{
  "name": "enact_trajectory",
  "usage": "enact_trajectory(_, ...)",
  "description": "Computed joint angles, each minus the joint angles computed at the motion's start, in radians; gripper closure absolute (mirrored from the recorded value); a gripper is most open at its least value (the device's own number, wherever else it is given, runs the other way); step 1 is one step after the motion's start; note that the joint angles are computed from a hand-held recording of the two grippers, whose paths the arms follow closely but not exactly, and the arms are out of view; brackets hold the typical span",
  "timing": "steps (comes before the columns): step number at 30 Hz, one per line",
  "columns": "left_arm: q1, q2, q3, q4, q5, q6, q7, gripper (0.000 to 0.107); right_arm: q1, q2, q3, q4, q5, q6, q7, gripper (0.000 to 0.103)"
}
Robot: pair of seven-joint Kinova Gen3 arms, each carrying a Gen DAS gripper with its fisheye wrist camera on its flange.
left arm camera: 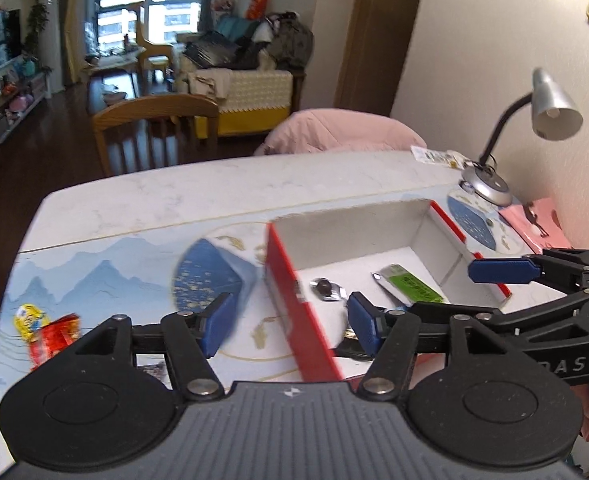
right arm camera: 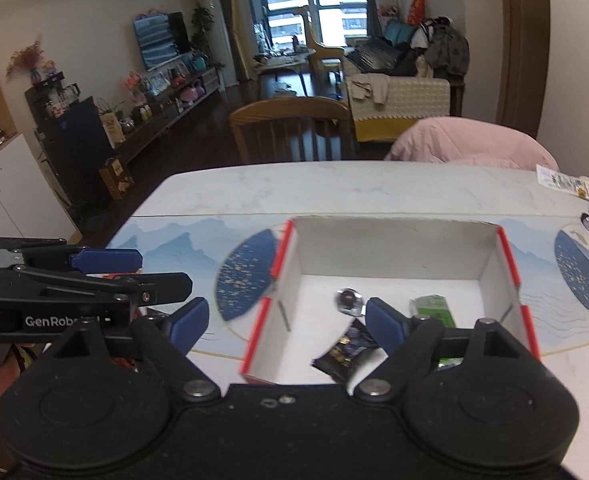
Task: Organize snacks
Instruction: 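Withdraw both tools from the box toward the remaining snacks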
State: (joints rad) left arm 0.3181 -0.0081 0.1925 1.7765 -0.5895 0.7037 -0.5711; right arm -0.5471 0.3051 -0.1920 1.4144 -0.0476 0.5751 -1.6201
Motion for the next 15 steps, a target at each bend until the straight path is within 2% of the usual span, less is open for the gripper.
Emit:
enact_trajectory(3,-0.018,-0.051,-0.003,0.054,-0.011,-0.011,0.009,0.045,-0.012,0.002,-0.015,0.010,-0.006,-0.029,0.006,0.014)
enact_trajectory(5,-0.043,-0.083,-0.008,0.082,0.018,-0.019,-0.018,0.045,-0.002,0.006,-0.040,0.018,-0.036,-0.055,0.036,0.011)
enact_trajectory(8,-0.090,-0.132,-0.016,0.124,0.071,-0.026,-0.065,0.045,-0.034,0.004,-0.037,0.048,-0.030,-0.120,0.025,0.005)
enact_trajectory(13,-0.162,-0.212,-0.039,0.198,0.135,-0.041,-0.141,0.044,-0.101,0.020,-0.016,0.051,0.007,-0.143,-0.027,0.000)
enact_trajectory(15,-0.192,-0.245,-0.049,0.234,0.153,-0.057,-0.166,0.031,-0.134,0.035,-0.003,0.037,0.035,-0.130,-0.053,0.000)
